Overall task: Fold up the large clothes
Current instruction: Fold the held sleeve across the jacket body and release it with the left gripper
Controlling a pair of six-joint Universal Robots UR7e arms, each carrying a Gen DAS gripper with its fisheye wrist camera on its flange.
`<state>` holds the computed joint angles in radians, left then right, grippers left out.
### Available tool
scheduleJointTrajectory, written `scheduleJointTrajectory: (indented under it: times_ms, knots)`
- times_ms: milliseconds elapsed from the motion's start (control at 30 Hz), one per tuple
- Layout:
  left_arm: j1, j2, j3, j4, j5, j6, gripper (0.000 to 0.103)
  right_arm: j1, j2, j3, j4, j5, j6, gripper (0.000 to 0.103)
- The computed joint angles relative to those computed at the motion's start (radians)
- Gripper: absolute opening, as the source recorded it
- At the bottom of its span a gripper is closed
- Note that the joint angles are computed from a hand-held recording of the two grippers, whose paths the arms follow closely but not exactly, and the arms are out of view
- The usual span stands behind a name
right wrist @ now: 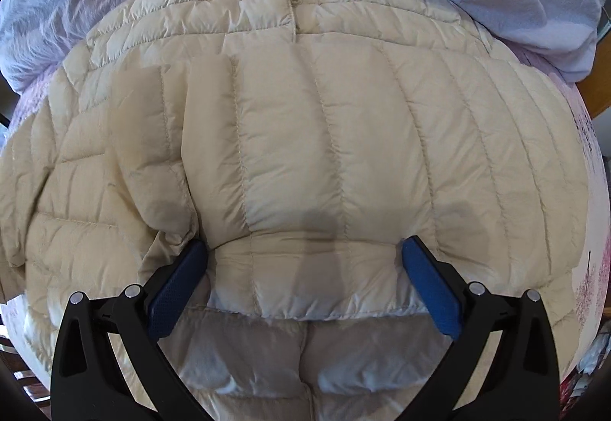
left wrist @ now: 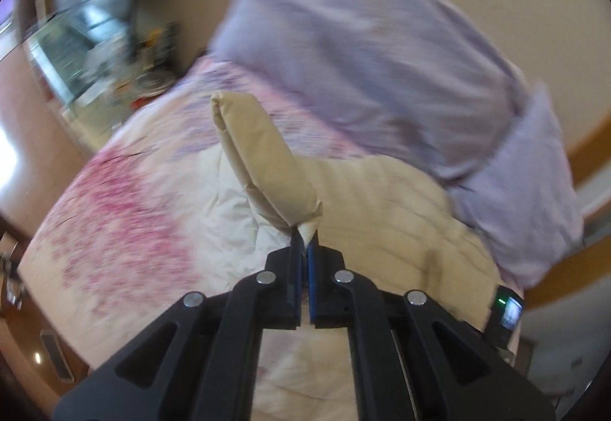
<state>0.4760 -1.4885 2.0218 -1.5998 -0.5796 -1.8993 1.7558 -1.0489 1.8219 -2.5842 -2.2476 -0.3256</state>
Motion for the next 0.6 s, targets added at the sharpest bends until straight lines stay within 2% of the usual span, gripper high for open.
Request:
scheduleJointTrajectory:
  times_ms: [100, 200, 300, 400, 600]
  knots:
    - [0.021, 0.101, -0.039, -0.195, 0.007, 0.207, 0.002, -0.004, -0.031, 0.001, 0.021, 0.031, 0.018, 0.102]
    - [0.046, 0.213, -0.088, -0.388, -0.020, 0.411, 0.002, -0.009, -0.063, 0.006, 0.026, 0.052, 0.022, 0.102]
    - [0.060, 0.312, -0.140, -0.504, -0.051, 0.550, 0.003, -0.017, -0.091, 0.019, 0.002, 0.049, 0.001, 0.102]
    - [0.079, 0.405, -0.199, -0.597, -0.091, 0.676, 0.003, -0.030, -0.117, 0.037, -0.037, 0.031, -0.032, 0.102]
    - [0.114, 0.536, -0.288, -0.702, -0.176, 0.821, 0.003, -0.082, -0.182, 0.064, -0.066, 0.023, -0.057, 0.102]
